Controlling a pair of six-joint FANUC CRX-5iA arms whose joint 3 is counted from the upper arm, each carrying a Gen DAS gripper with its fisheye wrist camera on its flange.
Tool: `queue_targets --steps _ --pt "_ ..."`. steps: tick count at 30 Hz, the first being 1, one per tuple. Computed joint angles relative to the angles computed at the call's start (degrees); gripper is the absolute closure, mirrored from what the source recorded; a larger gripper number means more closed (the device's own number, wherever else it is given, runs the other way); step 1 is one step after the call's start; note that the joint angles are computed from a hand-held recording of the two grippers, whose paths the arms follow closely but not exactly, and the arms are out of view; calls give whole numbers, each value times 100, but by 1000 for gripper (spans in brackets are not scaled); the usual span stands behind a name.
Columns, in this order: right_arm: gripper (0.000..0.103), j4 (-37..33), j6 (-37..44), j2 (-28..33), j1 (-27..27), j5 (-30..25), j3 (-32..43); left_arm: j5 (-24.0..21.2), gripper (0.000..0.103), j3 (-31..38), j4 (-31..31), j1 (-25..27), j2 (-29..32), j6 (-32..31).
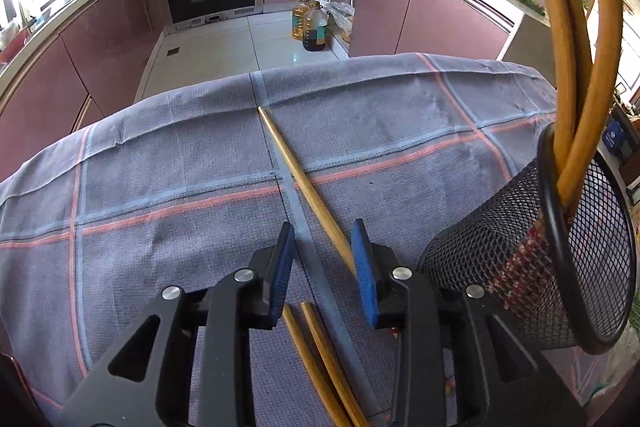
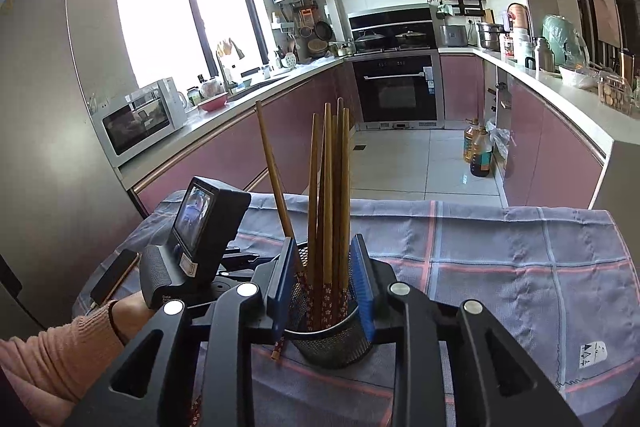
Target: Organize utensils
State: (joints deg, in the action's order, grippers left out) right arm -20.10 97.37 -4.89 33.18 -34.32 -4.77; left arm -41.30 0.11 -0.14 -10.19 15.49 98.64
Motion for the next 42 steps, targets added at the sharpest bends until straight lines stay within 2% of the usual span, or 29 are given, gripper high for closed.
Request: queue_targets --steps 5,7,12,21,26,33,36,40,42 --pt "76 -95 54 61 -38 -79 13 13 76 -1 -201 -74 -11 95" --pt "76 -121 66 73 -43 -99 4 36 85 -64 -109 -61 -46 39" --pt "75 -224 124 79 -75 -143 -24 136 93 -310 284 70 -179 -102" --pt "75 -329 151 36 -124 -173 -101 393 95 -805 661 176 -557 -300" --pt "75 -387 145 -4 -167 -176 -162 636 95 -1203 867 233 -970 -385" --pt "75 -615 301 -57 -273 -196 -210 1291 95 -2342 2260 489 -2033 -1430" --pt "75 -704 381 -73 -302 -225 -208 1526 95 -2810 3126 541 -2513 -2185" --pt "75 -760 437 -92 -317 -241 -218 1731 96 -3077 3844 425 -2946 -2802" --pt "75 -754 427 -103 -300 -234 -231 1758 96 -3141 3951 403 -3146 -2949"
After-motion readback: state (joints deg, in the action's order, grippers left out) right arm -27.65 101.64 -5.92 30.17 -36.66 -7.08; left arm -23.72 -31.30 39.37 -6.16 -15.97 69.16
